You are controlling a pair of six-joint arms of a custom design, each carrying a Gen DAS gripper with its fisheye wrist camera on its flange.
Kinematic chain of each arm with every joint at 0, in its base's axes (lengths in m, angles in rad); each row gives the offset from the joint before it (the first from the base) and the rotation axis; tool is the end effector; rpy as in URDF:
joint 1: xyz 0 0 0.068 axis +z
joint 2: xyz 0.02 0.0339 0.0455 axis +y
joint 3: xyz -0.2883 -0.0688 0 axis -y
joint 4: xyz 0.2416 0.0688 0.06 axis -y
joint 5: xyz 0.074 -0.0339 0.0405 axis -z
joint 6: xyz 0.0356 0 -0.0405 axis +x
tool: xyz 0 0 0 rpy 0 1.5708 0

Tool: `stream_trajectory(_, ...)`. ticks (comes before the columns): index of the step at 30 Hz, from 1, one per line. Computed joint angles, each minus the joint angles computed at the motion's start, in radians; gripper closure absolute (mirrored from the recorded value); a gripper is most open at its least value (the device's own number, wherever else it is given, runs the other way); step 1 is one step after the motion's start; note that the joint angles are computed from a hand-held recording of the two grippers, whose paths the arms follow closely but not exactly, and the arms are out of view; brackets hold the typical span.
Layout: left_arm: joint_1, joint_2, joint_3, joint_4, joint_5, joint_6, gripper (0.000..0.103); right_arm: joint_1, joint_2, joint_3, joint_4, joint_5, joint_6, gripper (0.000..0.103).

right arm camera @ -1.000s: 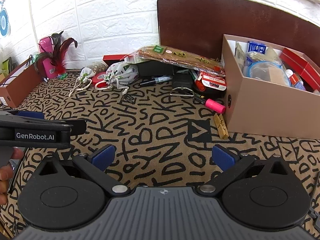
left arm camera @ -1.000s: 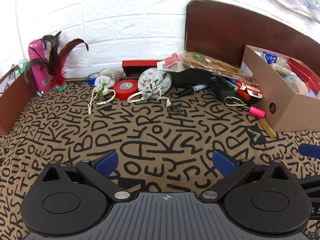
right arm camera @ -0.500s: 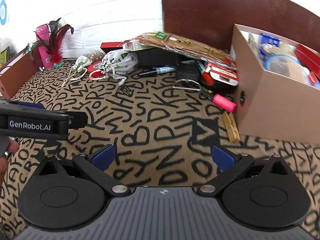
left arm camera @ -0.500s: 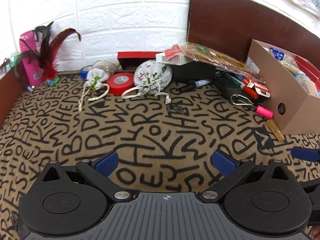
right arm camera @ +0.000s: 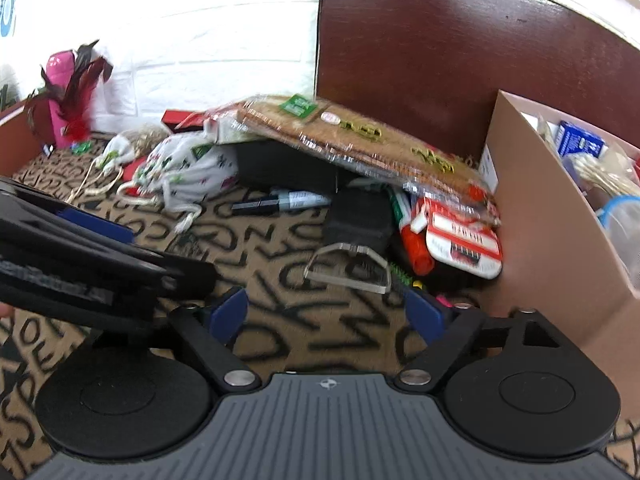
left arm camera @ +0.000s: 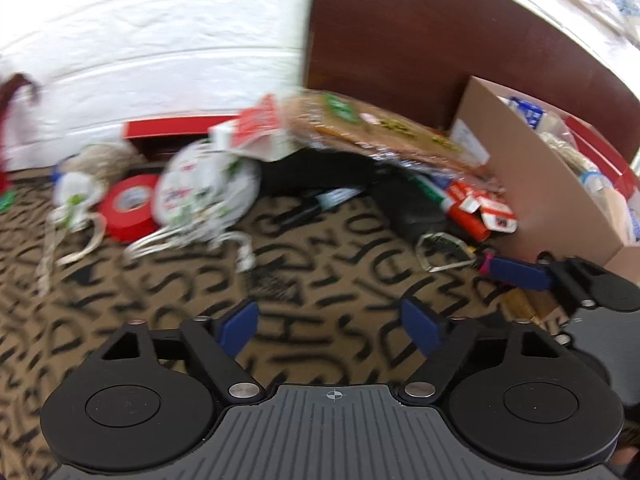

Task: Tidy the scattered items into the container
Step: 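Move both tools toward the black hanging scale with the wire loop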

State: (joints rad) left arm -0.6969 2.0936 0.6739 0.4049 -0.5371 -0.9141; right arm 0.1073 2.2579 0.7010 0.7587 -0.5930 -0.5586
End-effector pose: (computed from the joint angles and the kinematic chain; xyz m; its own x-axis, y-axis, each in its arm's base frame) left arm 0.2531 -0.1881 0.0446 -0.6704 -0.3263 -0.6664 -0.3056 0.9398 -0.1527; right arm 0.3344 0.0560 0.0215 -0.3511 -0.4799 -0.8040 -0.7815 0.6231 -0.0306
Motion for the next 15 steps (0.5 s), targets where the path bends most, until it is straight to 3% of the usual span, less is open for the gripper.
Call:
stream_trajectory(2, 0.043, 0.026, 0.029, 0.039, 0.058, 0.050, 0.033, 0.010, 0.025, 0.017, 0.045, 0.017, 0.013, 0.025)
stream_trajectory(3, 0.066, 0.040, 0.040, 0.062, 0.097, 0.073, 0.039, 0.013, 0.037, 0.027, 0.058, 0.024, 0.024, 0.028)
stream_trajectory(4, 0.090, 0.053, 0.050, 0.092, 0.144, 0.093, 0.053, 0.014, 0.049, 0.043, 0.062, 0.026, 0.041, 0.030)
stream_trajectory(6, 0.124, 0.080, 0.069, 0.133, 0.214, 0.110, 0.063, 0.018, 0.062, 0.068, 0.049, 0.024, 0.055, 0.040)
stream_trajectory(9, 0.149, 0.124, 0.129, 0.100, 0.234, 0.121, 0.063, 0.027, 0.080, 0.086, 0.058, 0.028, 0.054, 0.046)
stream_trajectory(11, 0.169, 0.144, 0.138, 0.117, 0.272, 0.118, 0.069, 0.031, 0.090, 0.084, 0.084, 0.032, 0.043, 0.046)
stream_trajectory(15, 0.195, 0.159, 0.135, 0.142, 0.309, 0.086, 0.066, 0.034, 0.109, 0.096, 0.099, 0.029, 0.013, 0.047)
